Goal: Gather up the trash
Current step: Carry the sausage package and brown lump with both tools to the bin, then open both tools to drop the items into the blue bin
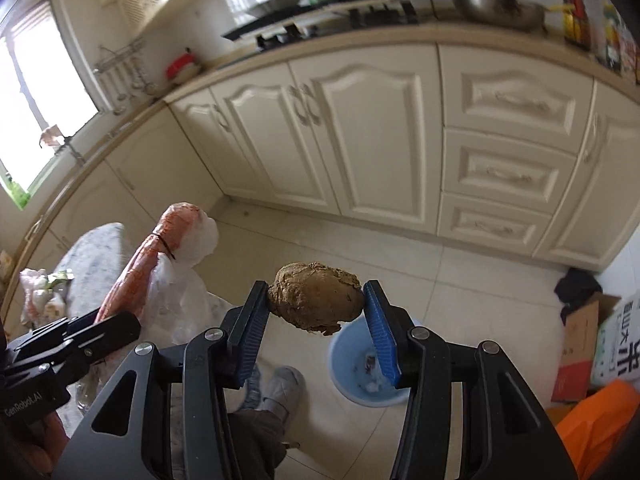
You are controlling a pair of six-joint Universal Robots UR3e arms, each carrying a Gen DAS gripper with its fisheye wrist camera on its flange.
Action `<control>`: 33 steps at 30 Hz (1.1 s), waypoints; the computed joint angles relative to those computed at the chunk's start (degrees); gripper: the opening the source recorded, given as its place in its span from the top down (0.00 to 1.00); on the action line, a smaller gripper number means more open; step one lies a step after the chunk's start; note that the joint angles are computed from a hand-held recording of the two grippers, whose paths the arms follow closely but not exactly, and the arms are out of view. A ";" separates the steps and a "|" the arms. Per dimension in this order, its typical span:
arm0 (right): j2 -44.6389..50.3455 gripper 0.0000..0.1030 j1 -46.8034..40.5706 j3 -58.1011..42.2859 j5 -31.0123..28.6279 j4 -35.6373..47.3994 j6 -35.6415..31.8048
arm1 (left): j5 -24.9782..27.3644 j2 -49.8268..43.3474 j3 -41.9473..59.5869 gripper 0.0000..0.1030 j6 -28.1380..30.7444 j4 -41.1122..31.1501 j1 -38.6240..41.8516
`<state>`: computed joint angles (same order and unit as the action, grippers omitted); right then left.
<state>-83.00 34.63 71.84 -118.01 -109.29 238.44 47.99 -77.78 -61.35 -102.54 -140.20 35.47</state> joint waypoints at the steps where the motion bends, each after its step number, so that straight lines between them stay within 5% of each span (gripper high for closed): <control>1: -1.17 0.53 -1.19 3.04 1.24 -1.58 -0.14 | 1.06 -0.39 -3.75 0.76 -5.58 6.74 -4.43; 5: -5.08 0.53 -6.37 13.99 6.14 -7.55 -1.41 | 6.04 -6.83 -9.49 0.76 -23.16 26.48 -18.60; 8: -6.71 0.53 -9.54 20.34 9.11 -11.51 -2.37 | 9.20 -16.64 -5.24 0.76 -34.66 34.79 -27.64; 20: -5.97 0.51 -18.40 34.39 18.06 -23.62 -6.72 | 16.42 -44.03 10.99 0.74 -52.44 47.66 -43.61; 23: -5.65 0.49 -20.43 37.12 20.13 -25.74 -7.14 | 18.03 -49.39 16.43 0.59 -53.87 47.46 -45.45; 27: -5.73 0.23 -21.40 39.55 20.69 -27.26 -6.06 | 20.50 -50.91 16.68 0.22 -56.94 52.59 -47.25; 30: -6.36 0.03 -20.91 40.65 19.95 -27.52 -4.19 | 21.98 -49.72 14.50 0.12 -58.45 55.68 -47.83; 33: -7.27 0.00 -20.20 41.30 19.41 -26.60 -1.74 | 23.01 -46.59 9.80 0.09 -59.22 58.96 -48.01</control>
